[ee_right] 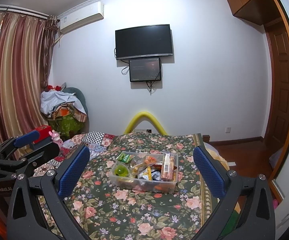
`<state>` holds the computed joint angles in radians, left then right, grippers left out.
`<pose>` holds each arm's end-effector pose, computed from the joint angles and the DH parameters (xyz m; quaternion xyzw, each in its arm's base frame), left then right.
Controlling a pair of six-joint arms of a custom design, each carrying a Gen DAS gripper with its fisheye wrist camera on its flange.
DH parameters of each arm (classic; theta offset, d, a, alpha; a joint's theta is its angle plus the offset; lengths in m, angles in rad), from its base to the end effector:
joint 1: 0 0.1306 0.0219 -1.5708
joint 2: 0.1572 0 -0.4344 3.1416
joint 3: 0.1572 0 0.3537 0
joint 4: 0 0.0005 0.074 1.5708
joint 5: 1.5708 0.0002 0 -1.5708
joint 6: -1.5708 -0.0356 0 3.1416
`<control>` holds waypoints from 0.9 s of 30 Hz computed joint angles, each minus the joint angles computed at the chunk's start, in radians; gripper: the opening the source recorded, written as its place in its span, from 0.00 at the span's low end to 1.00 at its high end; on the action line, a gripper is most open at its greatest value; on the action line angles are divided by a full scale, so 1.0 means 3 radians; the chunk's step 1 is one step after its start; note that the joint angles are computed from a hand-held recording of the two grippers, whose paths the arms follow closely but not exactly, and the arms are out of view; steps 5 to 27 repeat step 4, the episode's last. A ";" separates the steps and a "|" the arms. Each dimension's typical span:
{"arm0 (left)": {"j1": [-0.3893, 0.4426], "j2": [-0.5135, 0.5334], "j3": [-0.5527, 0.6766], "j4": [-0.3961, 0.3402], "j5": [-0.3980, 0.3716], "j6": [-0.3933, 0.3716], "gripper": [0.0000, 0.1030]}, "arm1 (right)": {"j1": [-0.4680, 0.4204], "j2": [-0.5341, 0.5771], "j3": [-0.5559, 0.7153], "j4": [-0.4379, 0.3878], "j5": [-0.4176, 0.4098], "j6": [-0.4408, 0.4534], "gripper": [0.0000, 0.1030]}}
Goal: Organize snacks
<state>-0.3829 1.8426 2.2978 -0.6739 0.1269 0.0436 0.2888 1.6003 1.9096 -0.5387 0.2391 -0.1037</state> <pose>0.5797 -0.2389 0.6572 0.1705 0.7606 -0.1805 0.5998 0.5251 0.1467 0.6402 0.0019 0.7813 0.0287 0.6235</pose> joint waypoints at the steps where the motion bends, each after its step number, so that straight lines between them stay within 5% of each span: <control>1: 0.0002 0.0000 0.0001 -0.0003 0.0005 -0.0001 1.00 | -0.0001 0.0000 -0.0003 0.0000 0.0000 0.0001 1.00; 27: 0.0006 0.0001 0.0005 -0.0017 0.0003 0.0016 1.00 | 0.0001 0.0005 0.0001 -0.0007 0.0003 0.0005 1.00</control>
